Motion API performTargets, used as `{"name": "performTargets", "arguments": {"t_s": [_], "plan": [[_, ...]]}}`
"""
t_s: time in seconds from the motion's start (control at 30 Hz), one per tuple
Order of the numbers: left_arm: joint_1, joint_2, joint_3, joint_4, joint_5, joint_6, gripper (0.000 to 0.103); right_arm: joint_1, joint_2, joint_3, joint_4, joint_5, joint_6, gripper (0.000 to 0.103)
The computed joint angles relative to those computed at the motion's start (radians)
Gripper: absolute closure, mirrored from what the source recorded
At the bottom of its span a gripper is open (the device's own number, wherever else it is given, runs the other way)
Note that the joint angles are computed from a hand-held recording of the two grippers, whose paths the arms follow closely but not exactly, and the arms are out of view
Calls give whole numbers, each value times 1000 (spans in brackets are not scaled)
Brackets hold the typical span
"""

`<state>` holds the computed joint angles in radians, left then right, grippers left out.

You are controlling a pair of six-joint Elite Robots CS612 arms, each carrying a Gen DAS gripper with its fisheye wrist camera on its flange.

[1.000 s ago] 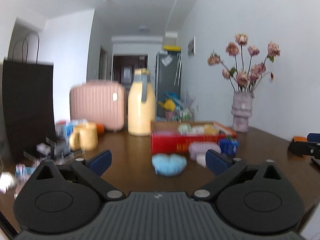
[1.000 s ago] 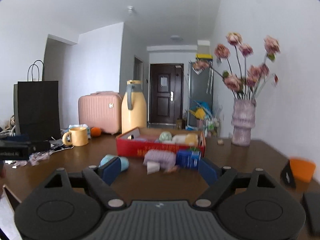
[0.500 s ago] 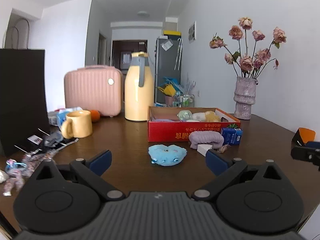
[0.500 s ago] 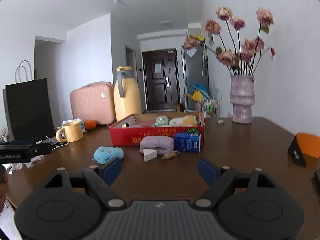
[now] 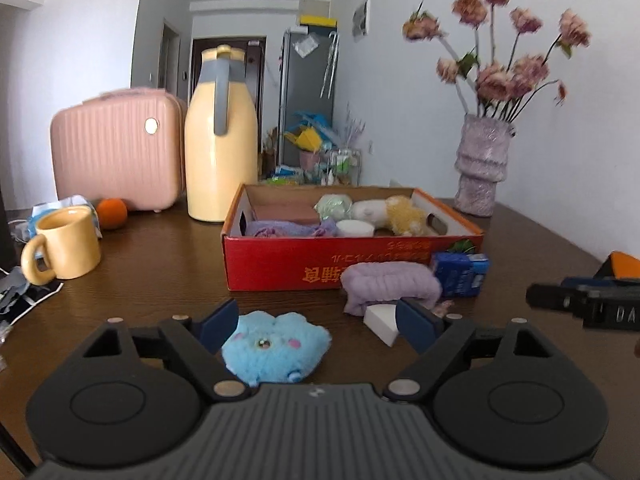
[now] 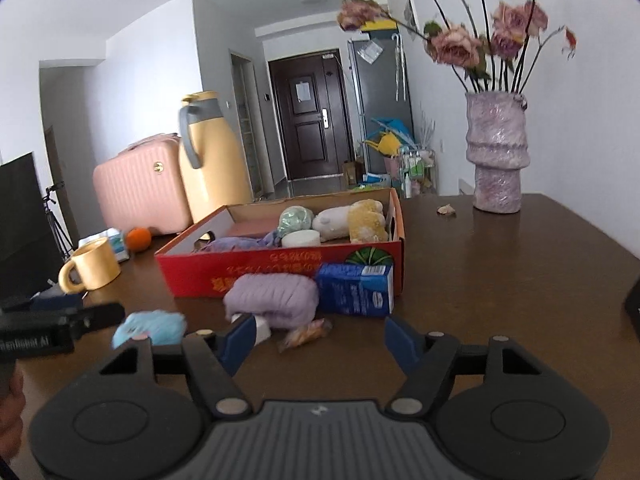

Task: Organize soft objects
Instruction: 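Grasp the lavender fuzzy headband with the left gripper and lift it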

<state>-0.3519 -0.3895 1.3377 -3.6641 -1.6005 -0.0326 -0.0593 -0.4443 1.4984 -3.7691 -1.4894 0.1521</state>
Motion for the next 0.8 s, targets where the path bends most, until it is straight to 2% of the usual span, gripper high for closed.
{"name": "performTargets", "arguments": {"t_s": [0.1,0.13,0.17,0.2,0.3,0.37,0.43,0.47,0.5,0.53,0.57,0.6,0.67,0.8], "plan": [[-1,23,-55,58,39,-6,19,-7,21,-62,57,32,-22,34],[1,27,-74,101,49,-22,26,-9,29,-88,89,41,-21,37],[2,28,-95,151,52,-38,27,-11,36,-110,120,57,-11,44],[4,31,-115,176,36,-38,27,-15,45,-135,148,88,5,46],[10,63,-188,206,-57,2,30,-20,76,-215,238,176,15,49],[14,81,-254,333,-125,16,42,-21,100,-271,301,212,40,51],[22,108,-337,474,-196,-23,47,-19,118,-314,347,216,64,53],[26,123,-376,521,-231,-46,50,-16,127,-332,363,207,79,59],[30,143,-420,557,-268,-64,56,-15,134,-347,380,201,94,62],[32,157,-452,591,-281,-79,76,-15,142,-359,386,211,111,66],[32,168,-475,619,-286,-97,82,-17,147,-363,378,225,126,68],[38,182,-505,644,-323,-106,82,-16,150,-365,377,221,130,71],[43,196,-523,642,-354,-124,88,-15,153,-366,370,210,128,80],[48,192,-512,596,-377,-130,93,-12,138,-338,318,196,120,86]]}}
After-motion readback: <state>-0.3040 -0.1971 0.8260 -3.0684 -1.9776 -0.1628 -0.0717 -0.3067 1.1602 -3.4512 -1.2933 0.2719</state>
